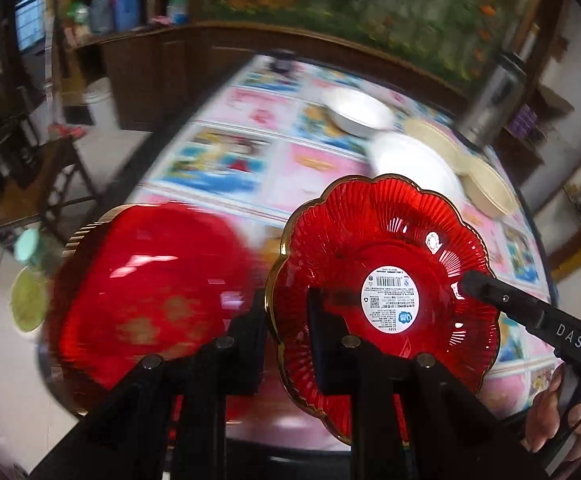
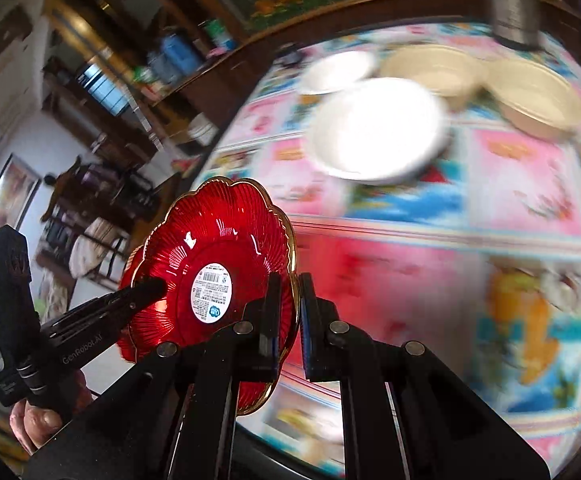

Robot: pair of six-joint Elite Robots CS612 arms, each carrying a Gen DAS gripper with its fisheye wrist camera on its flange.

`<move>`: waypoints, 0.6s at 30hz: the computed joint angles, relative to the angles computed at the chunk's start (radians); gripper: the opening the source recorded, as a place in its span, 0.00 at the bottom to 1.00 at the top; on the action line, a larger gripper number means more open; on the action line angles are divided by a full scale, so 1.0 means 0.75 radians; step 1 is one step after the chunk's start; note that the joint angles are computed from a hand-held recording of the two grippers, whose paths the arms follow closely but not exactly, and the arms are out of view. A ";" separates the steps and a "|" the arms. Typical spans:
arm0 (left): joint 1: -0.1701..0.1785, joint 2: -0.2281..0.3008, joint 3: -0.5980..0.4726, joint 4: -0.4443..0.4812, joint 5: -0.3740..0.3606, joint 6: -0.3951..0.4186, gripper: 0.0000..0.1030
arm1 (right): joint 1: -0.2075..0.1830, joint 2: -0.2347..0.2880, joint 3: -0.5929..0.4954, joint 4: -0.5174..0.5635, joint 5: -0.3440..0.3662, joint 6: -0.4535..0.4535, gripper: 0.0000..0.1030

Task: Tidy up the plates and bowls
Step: 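Lower the sticker plate onto the stack with the right gripper while left holds stack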

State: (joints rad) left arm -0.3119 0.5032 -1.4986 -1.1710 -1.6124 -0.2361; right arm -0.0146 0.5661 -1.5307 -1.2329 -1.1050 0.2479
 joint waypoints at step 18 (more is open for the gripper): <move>0.118 -0.006 0.073 0.137 0.226 -0.075 0.20 | 0.217 -0.168 0.429 -0.053 -0.081 -0.218 0.11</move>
